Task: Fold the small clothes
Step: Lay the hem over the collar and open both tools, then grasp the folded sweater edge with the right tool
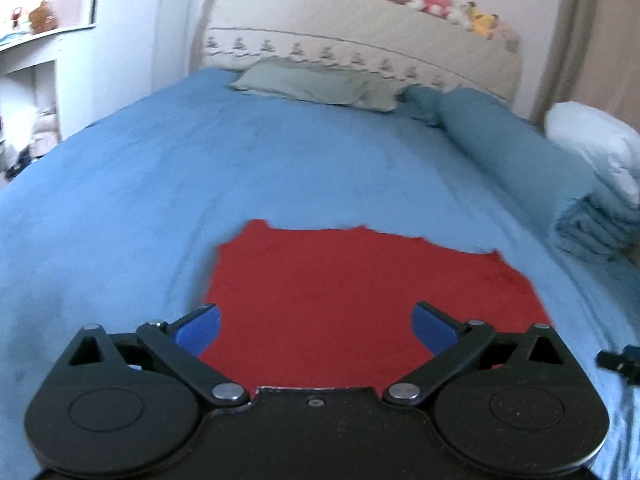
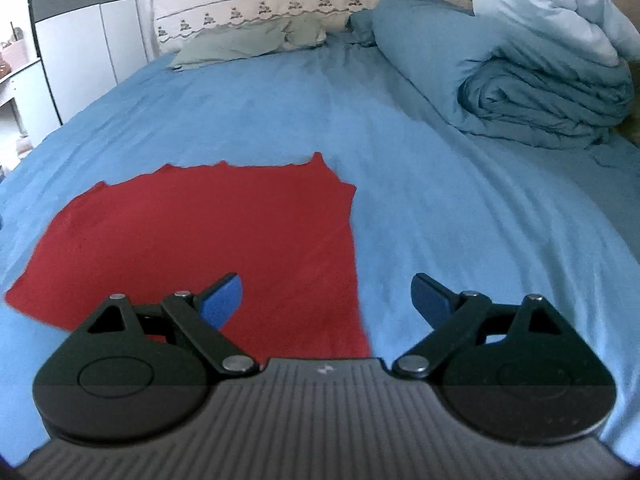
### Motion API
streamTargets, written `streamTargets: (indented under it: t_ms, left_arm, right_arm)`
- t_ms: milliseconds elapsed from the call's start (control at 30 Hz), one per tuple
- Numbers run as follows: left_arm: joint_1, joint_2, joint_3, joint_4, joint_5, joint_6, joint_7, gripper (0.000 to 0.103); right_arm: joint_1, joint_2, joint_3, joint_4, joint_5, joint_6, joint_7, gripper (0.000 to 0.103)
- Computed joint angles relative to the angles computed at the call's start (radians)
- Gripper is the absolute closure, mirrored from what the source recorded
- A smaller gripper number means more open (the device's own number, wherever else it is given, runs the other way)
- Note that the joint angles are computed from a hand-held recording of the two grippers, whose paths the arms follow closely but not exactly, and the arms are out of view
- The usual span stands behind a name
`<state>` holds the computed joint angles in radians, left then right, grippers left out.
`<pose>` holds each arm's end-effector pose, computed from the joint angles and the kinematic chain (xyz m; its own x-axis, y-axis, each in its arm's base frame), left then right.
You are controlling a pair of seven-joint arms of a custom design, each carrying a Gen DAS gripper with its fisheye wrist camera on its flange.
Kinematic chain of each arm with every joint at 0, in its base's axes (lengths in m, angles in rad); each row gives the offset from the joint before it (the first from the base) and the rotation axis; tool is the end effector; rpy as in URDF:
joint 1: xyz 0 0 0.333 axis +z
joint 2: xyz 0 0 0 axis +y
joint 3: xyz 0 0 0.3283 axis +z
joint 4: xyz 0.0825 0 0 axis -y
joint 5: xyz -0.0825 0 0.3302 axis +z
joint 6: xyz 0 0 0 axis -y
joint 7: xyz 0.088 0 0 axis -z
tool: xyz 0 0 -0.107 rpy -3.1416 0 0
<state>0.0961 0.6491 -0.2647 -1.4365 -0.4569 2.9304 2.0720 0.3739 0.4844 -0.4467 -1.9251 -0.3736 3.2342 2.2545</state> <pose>0.7260 -0.0376 0.4493 -0.2182 -0.9601 0.1746 -0.6341 0.0035 -0.7732 0.6398 0.0328 0.3999 -0.2022 -0.9777 -0.0567 -0.6247 0.1733 -0.7614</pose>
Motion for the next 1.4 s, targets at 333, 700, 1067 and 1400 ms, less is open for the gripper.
streamTargets:
  t_ms: [333, 700, 1067, 1400]
  left_arm:
    - [-0.128, 0.003, 0.049, -0.067, 0.117, -0.022, -0.018, 0.0]
    - [-0.187, 0.113, 0.077, 0.086, 0.186, -0.087, -0.076, 0.0]
    - [-0.207, 0.203, 0.092, 0.227, 0.216, -0.156, -0.15, 0.0]
    - [-0.288, 0.431, 0.24, 0.613, 0.355, -0.27, -0.446, 0.001]
  right_arm:
    - [0.06, -0.003, 0.001, -0.145, 0.089, 0.078, 0.137, 0.0]
    - [-0.06, 0.157, 0.148, -0.091, 0.419, 0.328, 0.269, 0.014]
    - [-0.146, 0.245, 0.252, -0.047, 0.584, 0.472, 0.304, 0.045]
    - [-0.125, 0.284, 0.227, 0.045, 0.605, 0.4, 0.233, 0.058]
